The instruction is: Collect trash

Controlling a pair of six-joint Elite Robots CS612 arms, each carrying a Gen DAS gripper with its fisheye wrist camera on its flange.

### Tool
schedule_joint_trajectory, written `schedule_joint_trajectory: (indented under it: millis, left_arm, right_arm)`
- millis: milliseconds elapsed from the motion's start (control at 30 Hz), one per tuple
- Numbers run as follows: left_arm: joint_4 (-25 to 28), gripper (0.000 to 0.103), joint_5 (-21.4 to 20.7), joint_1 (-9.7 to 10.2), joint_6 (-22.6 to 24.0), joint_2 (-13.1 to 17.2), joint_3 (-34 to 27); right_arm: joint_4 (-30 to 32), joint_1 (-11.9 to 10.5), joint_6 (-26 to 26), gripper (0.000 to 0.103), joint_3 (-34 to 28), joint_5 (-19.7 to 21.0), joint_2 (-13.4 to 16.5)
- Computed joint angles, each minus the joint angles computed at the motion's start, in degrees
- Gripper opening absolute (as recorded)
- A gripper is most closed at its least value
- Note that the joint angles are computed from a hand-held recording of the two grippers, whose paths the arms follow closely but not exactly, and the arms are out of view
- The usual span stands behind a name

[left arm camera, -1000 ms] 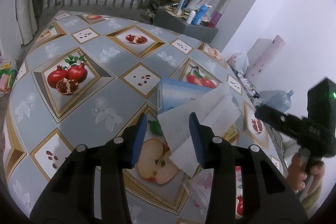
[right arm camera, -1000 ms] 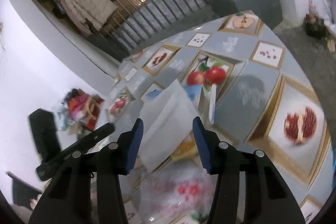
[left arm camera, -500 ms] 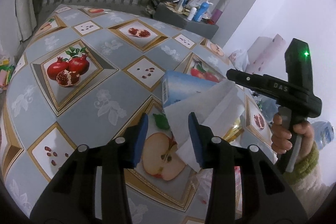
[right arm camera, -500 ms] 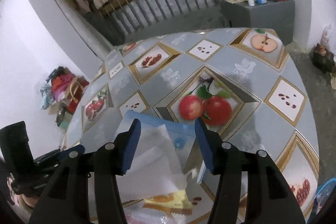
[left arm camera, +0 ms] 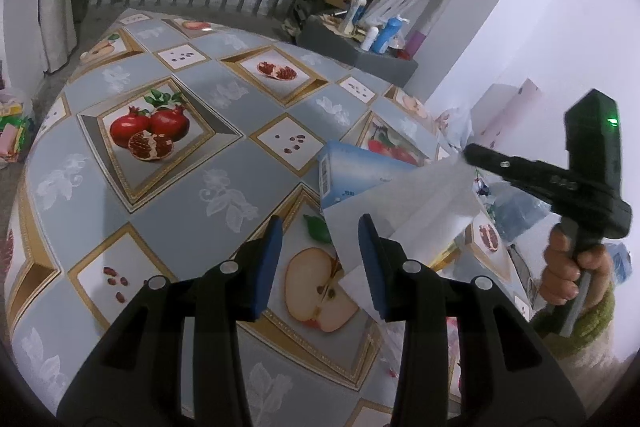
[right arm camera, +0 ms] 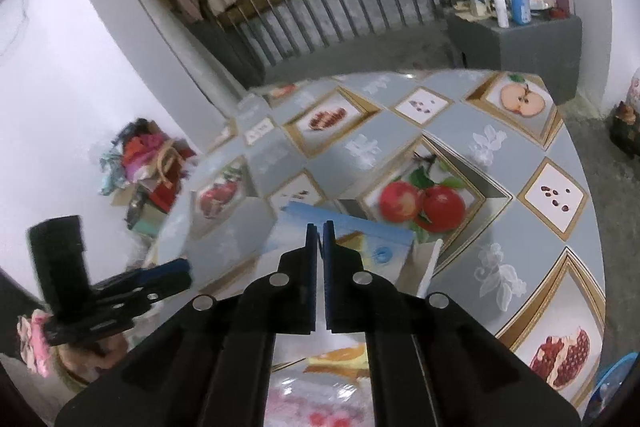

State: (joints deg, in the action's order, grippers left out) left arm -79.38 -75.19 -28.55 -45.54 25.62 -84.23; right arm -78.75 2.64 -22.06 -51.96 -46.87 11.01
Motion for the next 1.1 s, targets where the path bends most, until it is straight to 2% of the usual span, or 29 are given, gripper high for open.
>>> schedule_joint_trajectory:
  millis: [267, 467, 567, 600, 667, 700, 733, 833, 1033, 1100]
  left_arm:
    - [1.05, 0.037, 0.96, -0.64, -0.40, 0.20, -1.55]
    - [1.02, 0.037, -0.44, -1.05, 0.54, 0.55, -2.44]
    - [-0.22, 0.037, -2.26, -1.49, 2.83, 1.12, -2.88]
    - [-0.21, 0.037, -2.65, -1.68, 3.52, 1.24, -2.96]
    - [0.30, 0.037, -4.65, -1.96, 4.82, 1.44, -2.90]
    - [0.78, 0.037, -5.60, -1.97, 4.91, 1.44, -2.78]
    - [1.52, 0.037, -7.21, -1.97, 4.88, 1.46, -2.53]
    - [2.71, 0.037, -9.11, -2.16, 4.50, 1.68, -2.21]
    - [4.74, 0.037, -11.18, -2.87, 5.28, 1.51, -0.65]
    - [4.59, 0.036, -10.18, -3.27, 5.91, 1.54, -0.45]
  right_arm:
    - [1.48, -1.71, 2.19, 0.003, -5.94, 4.68, 1.69]
    - [4.75, -3.06, 4.61, 0.003, -10.92, 5.50, 3.72]
    - [8.57, -3.61, 5.24, 0.004, -14.27, 4.73, 5.61]
    - [10.83, -3.77, 4.83, 0.006, -15.25, 4.05, 6.16]
    - [14.78, -4.01, 5.42, 0.017, -17.14, 1.35, 7.44]
    - [15.88, -4.05, 5.87, 0.028, -17.64, 0.14, 7.82]
    - [17.28, -4.17, 6.30, 0.034, -18.14, -0.76, 8.21]
    - [22.26, -4.61, 8.44, 0.035, -18.78, -1.78, 9.10]
    - [29.90, -5.76, 12.56, 0.035, -19.13, 5.01, 10.58]
    - [32.02, -5.93, 12.73, 0.035, -19.57, 7.97, 11.22]
